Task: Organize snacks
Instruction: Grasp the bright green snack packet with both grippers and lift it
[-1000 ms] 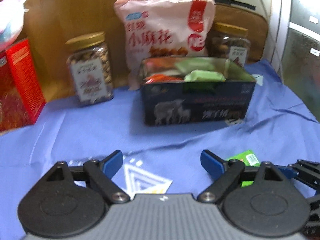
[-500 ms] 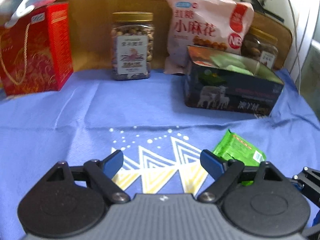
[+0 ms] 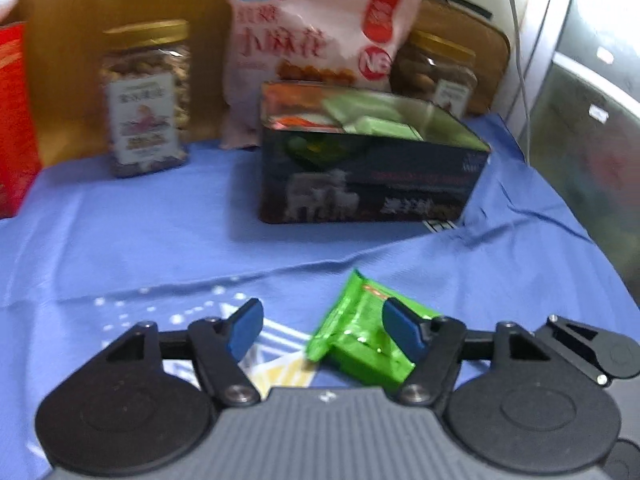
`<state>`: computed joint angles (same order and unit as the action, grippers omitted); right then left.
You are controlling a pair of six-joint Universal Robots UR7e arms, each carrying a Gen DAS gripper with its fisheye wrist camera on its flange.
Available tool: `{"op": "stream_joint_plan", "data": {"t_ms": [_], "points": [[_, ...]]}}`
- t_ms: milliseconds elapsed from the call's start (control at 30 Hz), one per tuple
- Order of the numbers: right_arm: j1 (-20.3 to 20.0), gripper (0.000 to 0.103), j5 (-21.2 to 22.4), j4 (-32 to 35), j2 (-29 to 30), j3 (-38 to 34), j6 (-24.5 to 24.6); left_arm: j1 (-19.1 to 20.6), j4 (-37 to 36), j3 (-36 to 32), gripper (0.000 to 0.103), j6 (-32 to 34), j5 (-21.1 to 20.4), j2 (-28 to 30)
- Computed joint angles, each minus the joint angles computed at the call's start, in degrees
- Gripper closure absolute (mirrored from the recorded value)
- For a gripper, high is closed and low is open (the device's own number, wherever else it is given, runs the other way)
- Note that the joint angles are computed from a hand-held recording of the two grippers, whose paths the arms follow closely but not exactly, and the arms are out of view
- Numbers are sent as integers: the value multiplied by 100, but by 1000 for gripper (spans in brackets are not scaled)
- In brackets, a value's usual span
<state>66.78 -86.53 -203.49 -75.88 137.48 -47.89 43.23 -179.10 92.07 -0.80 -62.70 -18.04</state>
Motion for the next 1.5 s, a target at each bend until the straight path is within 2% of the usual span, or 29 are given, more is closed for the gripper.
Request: {"op": "stream_joint_plan", "data": {"t_ms": [100,167,233,333,400,500,700,900,1033,1200,1367,1433,1500], "points": [[47,28,-65,-2,80,-85,-90,67,86,-93,43,-60,-234,41],[59,35,-65,-77,138,-115,-166,111,82,-35,60,-84,-462,-17],[35,47,-4,-65,141,-132,-162,132,115,39,66,-122,-612,-90],[-39,60,164,-30,89,-103,-152,78,75,221,68,-141,-598,-184],[-46,64,219,3,59,-82,-174,22,11,372,68,-152,-517,-245],[-60,64,356,224,-73,13,-251,-44,-119,687,68,-192,-406,-402],[-47,64,638,719,-405,327,-700,-123,-519,1585,68,-494,-382,-884],[45,64,714,1372,-751,587,-1266,-301,-970,2477,68,-707,-256,-1282],[89,63,785,1678,-856,643,-1424,-381,-1121,2817,66,-826,-192,-1448],[151,61,786,1527,-781,723,-1559,-384,-1228,2991,59,-990,-134,-1528],[128,60,795,1386,-772,786,-1518,-321,-1300,3030,59,-1071,-129,-1588],[131,54,773,1241,-739,823,-1536,-296,-1312,3023,59,-1089,-126,-1603],[140,54,739,1112,-682,828,-1533,-267,-1302,3003,59,-1105,-194,-1598]]}}
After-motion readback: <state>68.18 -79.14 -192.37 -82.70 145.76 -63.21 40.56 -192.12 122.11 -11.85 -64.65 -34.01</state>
